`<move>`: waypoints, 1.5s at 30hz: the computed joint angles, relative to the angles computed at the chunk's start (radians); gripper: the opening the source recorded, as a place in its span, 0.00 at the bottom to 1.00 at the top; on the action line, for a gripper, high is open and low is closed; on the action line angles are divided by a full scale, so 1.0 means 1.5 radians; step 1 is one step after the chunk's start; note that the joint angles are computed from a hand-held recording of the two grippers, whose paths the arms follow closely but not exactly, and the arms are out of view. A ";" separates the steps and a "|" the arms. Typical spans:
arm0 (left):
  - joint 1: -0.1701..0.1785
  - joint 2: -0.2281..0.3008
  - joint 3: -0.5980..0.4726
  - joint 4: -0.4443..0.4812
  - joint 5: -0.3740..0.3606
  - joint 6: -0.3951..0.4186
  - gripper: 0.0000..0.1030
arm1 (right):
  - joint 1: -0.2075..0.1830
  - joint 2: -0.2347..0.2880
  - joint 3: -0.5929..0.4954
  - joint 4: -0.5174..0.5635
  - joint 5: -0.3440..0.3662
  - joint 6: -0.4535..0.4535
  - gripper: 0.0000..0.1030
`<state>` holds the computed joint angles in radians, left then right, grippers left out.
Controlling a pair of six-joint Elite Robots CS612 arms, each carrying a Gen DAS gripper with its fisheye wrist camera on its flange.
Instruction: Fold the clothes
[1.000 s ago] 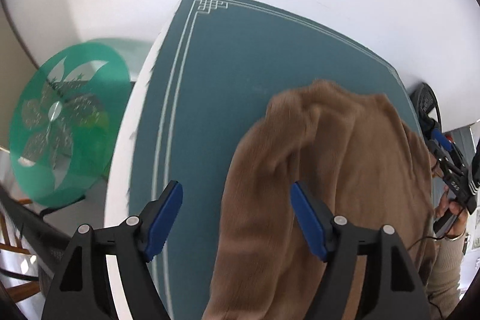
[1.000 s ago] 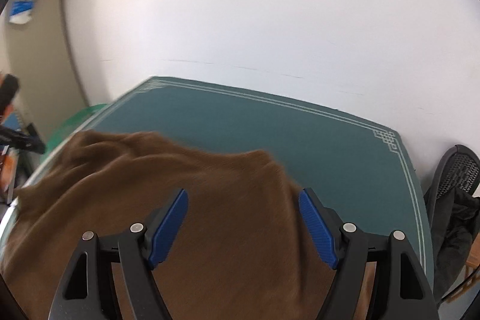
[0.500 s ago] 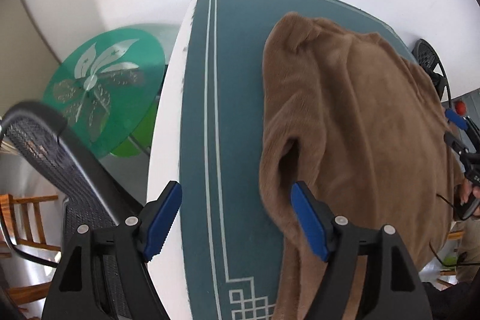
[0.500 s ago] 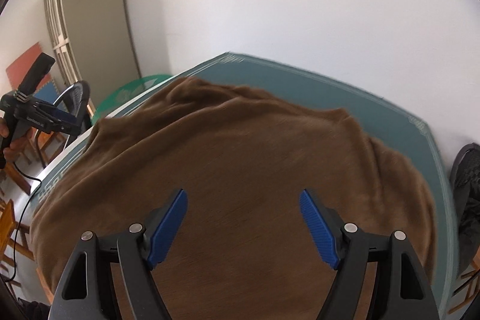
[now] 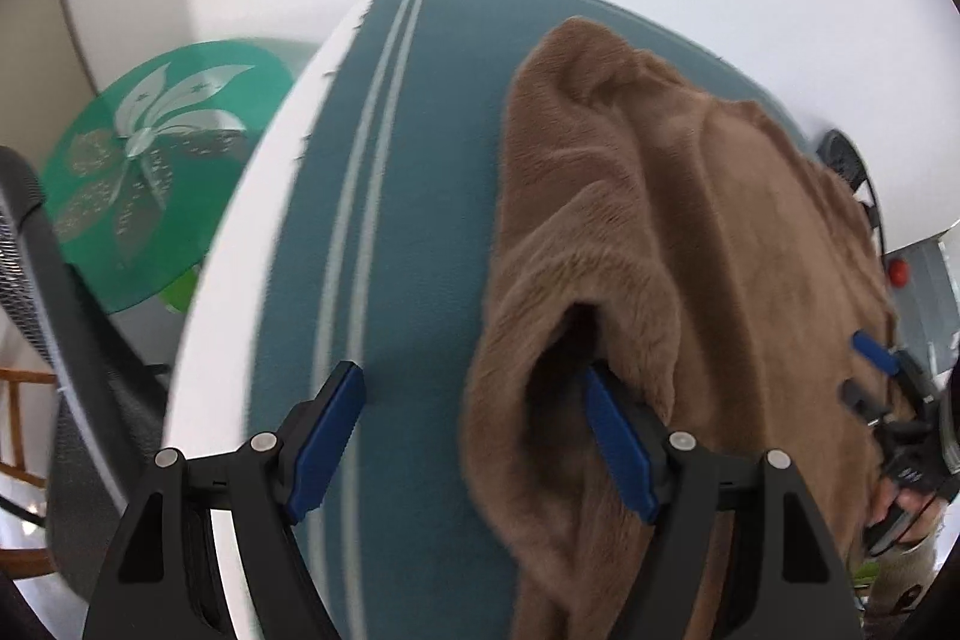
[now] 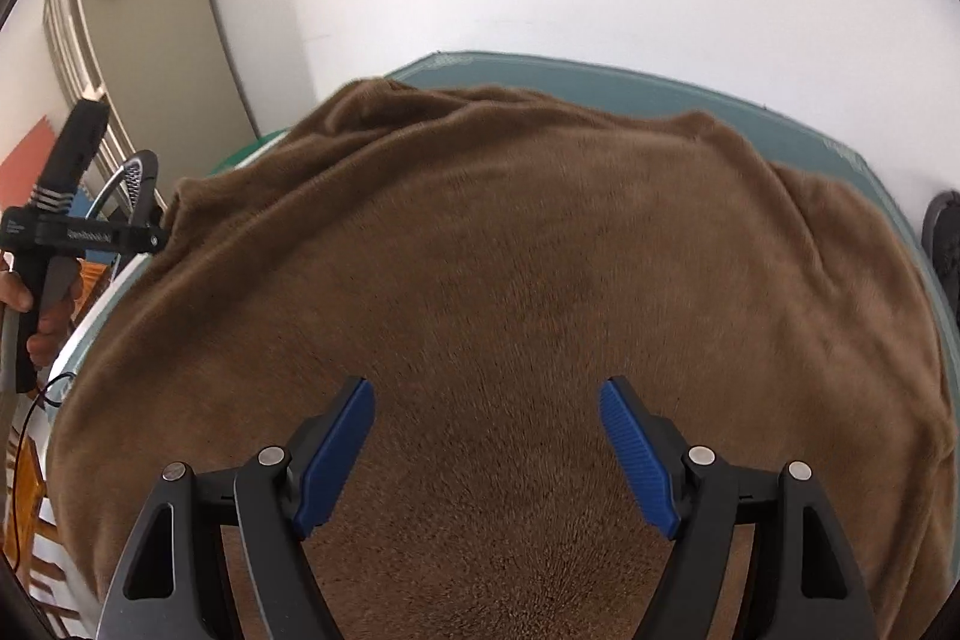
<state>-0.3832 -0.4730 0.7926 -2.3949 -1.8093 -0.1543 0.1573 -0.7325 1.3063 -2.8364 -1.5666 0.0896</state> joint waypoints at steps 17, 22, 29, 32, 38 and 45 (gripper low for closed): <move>-0.046 -0.060 0.061 -0.092 0.299 0.100 0.09 | -0.003 0.008 -0.005 0.022 -0.015 0.027 0.77; -0.085 -0.068 0.102 -0.253 0.494 0.260 0.12 | -0.009 0.004 0.005 0.011 -0.001 0.039 0.77; -0.079 -0.061 0.082 -0.145 0.464 0.174 0.12 | -0.010 0.000 0.011 0.008 -0.002 0.041 0.77; -0.055 -0.059 0.062 -0.054 0.351 0.078 0.12 | -0.012 -0.001 0.013 0.005 0.004 0.046 0.77; -0.026 -0.056 0.069 0.010 0.196 -0.008 0.14 | -0.010 -0.003 0.014 0.005 0.005 0.050 0.77; -0.021 -0.062 0.099 -0.008 0.131 -0.046 0.21 | -0.011 -0.002 0.012 0.008 0.005 0.046 0.77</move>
